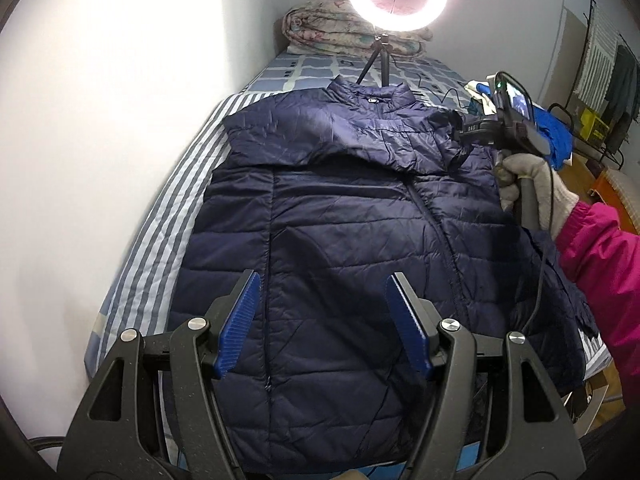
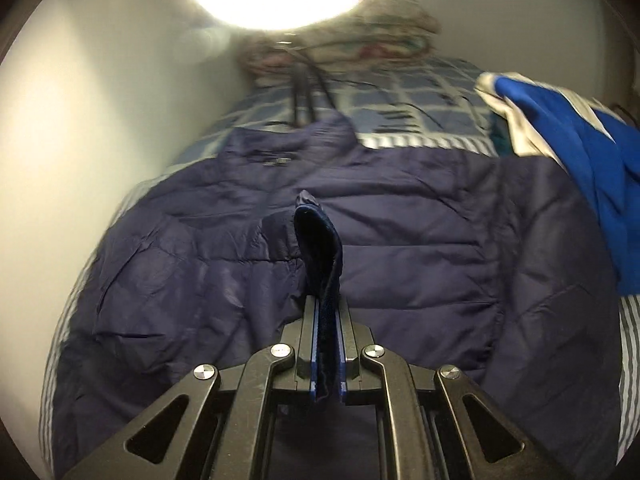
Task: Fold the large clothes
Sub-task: 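Carry the held sleeve across the jacket body with the right tool, then open the right tool to release the sleeve onto the jacket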
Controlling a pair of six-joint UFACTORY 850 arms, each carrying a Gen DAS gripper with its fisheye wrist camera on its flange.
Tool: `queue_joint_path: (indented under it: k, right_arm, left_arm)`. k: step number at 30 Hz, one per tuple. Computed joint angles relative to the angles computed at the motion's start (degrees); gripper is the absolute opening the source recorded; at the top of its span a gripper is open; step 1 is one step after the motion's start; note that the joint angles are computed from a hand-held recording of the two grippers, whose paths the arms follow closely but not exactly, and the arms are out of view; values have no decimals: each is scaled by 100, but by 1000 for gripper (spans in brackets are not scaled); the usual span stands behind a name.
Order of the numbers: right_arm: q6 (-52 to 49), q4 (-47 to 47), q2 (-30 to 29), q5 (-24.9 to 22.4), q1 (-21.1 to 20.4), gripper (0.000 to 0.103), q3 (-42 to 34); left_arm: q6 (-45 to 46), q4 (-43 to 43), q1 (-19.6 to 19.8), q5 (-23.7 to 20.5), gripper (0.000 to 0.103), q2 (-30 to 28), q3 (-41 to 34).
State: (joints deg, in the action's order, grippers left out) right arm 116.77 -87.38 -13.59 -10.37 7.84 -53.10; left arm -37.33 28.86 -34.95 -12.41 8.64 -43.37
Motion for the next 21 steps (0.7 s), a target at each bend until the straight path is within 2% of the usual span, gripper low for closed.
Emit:
queue_joint_path:
  k: [4,9,11,13,15,17,19,21]
  right_arm:
    - [-279,334,-113,41,-197,4,-84]
    - [-1997,1927,-318,-125,-303,5,-245]
    - [-2390,2287,-363,-152,-291,11,-269]
    - [-2247,2177,-325,-191,-278,33,-232]
    - [-1551,1466,-158,-140,-294,35,-81]
    - [-1512,1377,117,-62,-291,35,87]
    - [-1616,1344,456,-156,-224,36,277]
    - [-1851,1469,874,-321,-122,39,495]
  left_arm:
    - [-510,573,-85,-10,68,-120,-74]
    - [-562,577,-108,24,68,-168,-96]
    - [-792,795,-130,23,68,-163,-102]
    - [-1187,1158,-145,79,68,-119,-84]
    - [-1790,1770,-178,146,68,-58,-60]
    - [-2016,2042,-201,279,68,-2,-42]
    - [-1806,1815,-176,543,68,73,-4]
    - [-1144,1102,-170,734,68,132,9]
